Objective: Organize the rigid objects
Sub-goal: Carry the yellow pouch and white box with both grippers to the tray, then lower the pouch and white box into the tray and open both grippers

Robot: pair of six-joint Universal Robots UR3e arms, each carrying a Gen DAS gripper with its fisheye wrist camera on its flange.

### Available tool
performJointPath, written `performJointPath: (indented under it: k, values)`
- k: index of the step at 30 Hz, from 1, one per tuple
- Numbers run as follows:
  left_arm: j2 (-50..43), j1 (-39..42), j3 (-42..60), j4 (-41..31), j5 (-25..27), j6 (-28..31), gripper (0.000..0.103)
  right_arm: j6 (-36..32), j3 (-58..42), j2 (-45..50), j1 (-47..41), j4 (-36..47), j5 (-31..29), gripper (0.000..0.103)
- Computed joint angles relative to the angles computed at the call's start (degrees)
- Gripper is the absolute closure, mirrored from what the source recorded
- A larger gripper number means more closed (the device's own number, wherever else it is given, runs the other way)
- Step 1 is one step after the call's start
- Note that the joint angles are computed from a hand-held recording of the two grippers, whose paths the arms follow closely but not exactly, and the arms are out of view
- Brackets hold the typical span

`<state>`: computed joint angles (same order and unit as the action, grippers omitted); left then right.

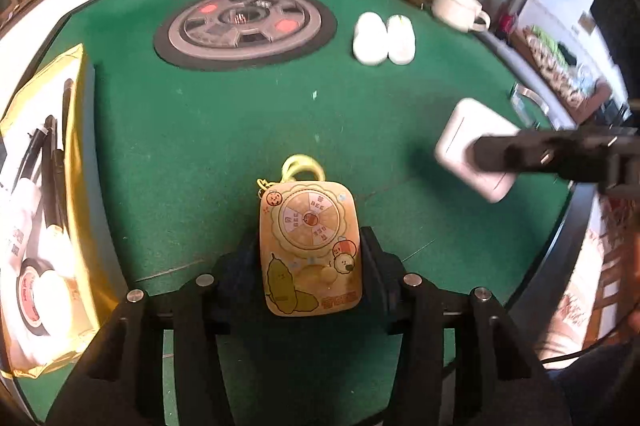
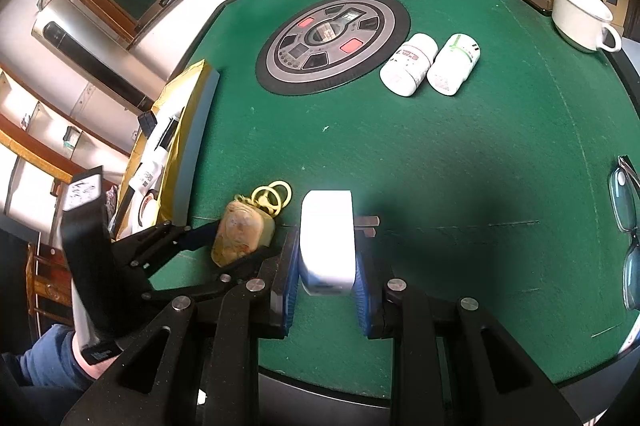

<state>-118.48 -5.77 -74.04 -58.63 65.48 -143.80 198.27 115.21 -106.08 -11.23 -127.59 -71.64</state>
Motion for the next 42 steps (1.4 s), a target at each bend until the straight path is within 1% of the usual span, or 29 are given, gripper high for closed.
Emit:
performJointPath:
  k: [3,7,10,19,25,28,32,37,42]
  values:
    - [2.2,1.6,-0.8,-0.1,-3.1,0.2,0.056,0.2,-0.5,0.6,0.5,-0.4,0.1,0.081]
    - [4.5,3.6,-1.4,0.7,-5.4,-0.5,0.056,0.8,-2.7,2.8,2.6,-1.5,-0.1,0.081]
    - [5.7,5.8,-0.4,-0.3,-7.3,-1.0,0.056,1.3,-5.0,4.9,4.3,-2.2,-0.4,0.081]
    - [6.9,13.3,3.6,-1.7,-12.1,-2.8,0.056,2.1,-16.9,14.5,10.6,-2.5,-1.9,0.081]
    - [6.3,19.1,5.0,-0.6,-13.0,-3.9,0.056,2.4,-27.1,22.6,15.2,-1.0,-2.4,0.081]
    - [6.5,21.9,4.0,-0.4,-13.1,-2.4,0.056,2.4,-32.5,26.6,17.5,0.1,-3.1,0.081]
    - [4.9,24.6,4.6,-1.0,-12.1,-2.0,0.056,2.2,-40.1,32.2,20.3,2.1,-3.6,0.081]
    - [3.4,26.2,5.1,-2.6,-11.5,0.1,0.056,2.3,-50.8,40.0,23.5,5.1,-3.7,0.081]
    - [1.1,26.5,5.8,-3.6,-10.6,3.1,0.056,2.4,-64.2,49.6,26.2,9.2,-3.7,0.081]
